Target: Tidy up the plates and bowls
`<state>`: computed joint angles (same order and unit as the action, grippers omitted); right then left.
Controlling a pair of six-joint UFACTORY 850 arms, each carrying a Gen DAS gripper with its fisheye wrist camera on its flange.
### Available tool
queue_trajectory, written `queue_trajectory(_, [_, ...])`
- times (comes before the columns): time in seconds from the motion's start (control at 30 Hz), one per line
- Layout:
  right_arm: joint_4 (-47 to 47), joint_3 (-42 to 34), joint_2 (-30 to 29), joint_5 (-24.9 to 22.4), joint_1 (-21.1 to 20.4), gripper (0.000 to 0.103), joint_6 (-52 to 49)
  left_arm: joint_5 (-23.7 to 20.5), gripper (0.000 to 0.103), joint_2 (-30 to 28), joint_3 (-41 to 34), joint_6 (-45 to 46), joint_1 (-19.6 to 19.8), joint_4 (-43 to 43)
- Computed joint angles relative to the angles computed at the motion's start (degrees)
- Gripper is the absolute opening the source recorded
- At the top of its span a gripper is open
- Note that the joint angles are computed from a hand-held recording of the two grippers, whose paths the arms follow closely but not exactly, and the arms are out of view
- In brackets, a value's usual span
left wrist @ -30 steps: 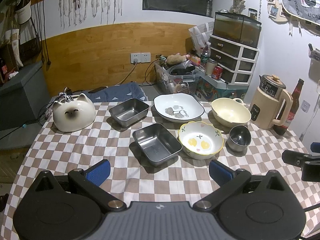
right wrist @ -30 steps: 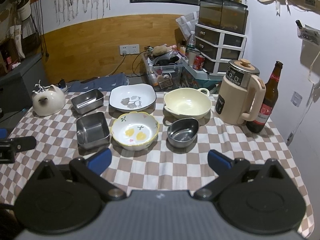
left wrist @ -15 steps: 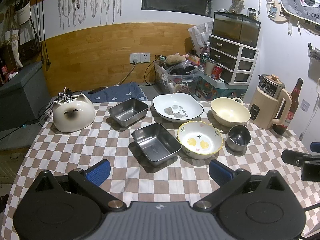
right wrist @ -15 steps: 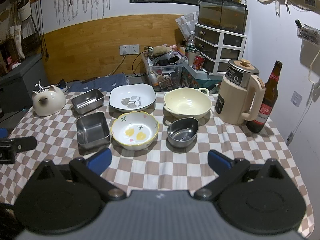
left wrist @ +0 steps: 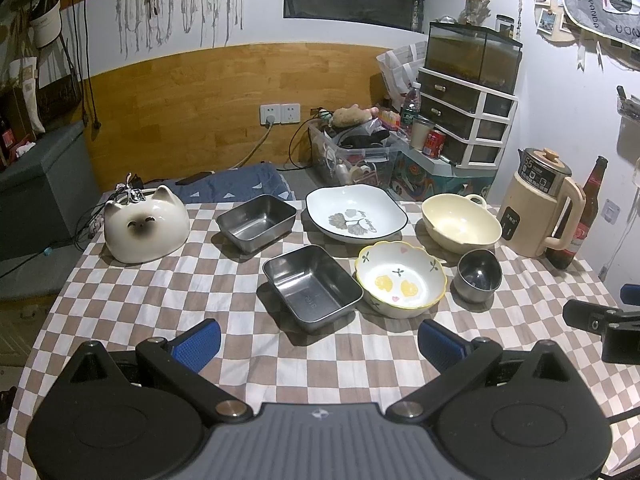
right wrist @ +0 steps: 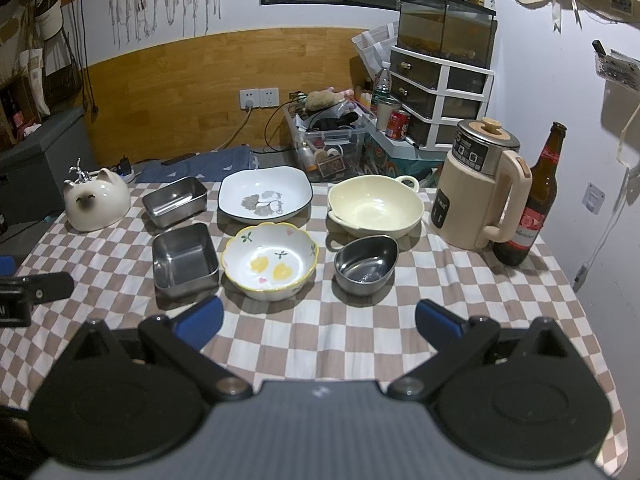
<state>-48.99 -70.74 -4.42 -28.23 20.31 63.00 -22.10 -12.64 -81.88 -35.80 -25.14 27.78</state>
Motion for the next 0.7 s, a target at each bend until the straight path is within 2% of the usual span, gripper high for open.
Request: queue_trajectory(0.7, [1.47,-0.62,-0.65,0.11,-0.25,0.103,-1.55,0.02,0.103,-0.75,-0.19,-0.23,0.35,-0.38])
